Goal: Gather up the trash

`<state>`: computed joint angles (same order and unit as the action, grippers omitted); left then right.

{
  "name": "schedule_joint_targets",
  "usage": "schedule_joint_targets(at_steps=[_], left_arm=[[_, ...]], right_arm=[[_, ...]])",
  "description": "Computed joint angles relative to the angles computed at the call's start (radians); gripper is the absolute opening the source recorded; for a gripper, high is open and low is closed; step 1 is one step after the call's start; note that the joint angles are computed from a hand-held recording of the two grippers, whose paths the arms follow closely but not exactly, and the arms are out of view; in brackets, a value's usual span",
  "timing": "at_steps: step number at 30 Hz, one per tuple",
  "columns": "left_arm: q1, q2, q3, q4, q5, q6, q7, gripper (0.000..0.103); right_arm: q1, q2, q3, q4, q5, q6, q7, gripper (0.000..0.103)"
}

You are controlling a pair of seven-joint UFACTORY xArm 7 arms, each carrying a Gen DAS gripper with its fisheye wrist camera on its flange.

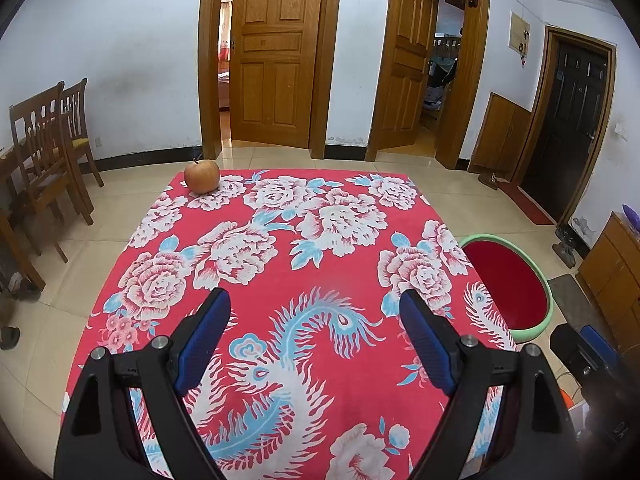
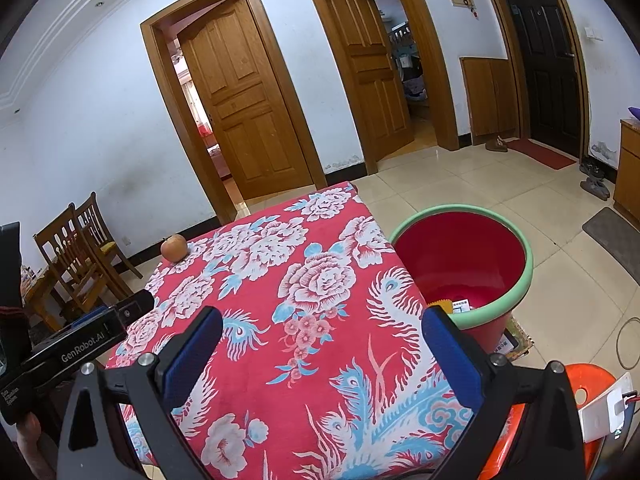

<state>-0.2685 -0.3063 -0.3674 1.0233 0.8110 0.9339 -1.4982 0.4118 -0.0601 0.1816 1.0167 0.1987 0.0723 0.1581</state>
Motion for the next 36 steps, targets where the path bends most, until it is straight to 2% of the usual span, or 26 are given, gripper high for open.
schedule_joint_targets(at_steps=[36], left_arm=[[0.002, -0.008, -0.005, 0.001, -0.005, 0.002, 0.005, 0.086]], right_arm=[[0.003, -0.003, 0.000, -0.005, -0.009, -0.009, 0.009, 0.102]])
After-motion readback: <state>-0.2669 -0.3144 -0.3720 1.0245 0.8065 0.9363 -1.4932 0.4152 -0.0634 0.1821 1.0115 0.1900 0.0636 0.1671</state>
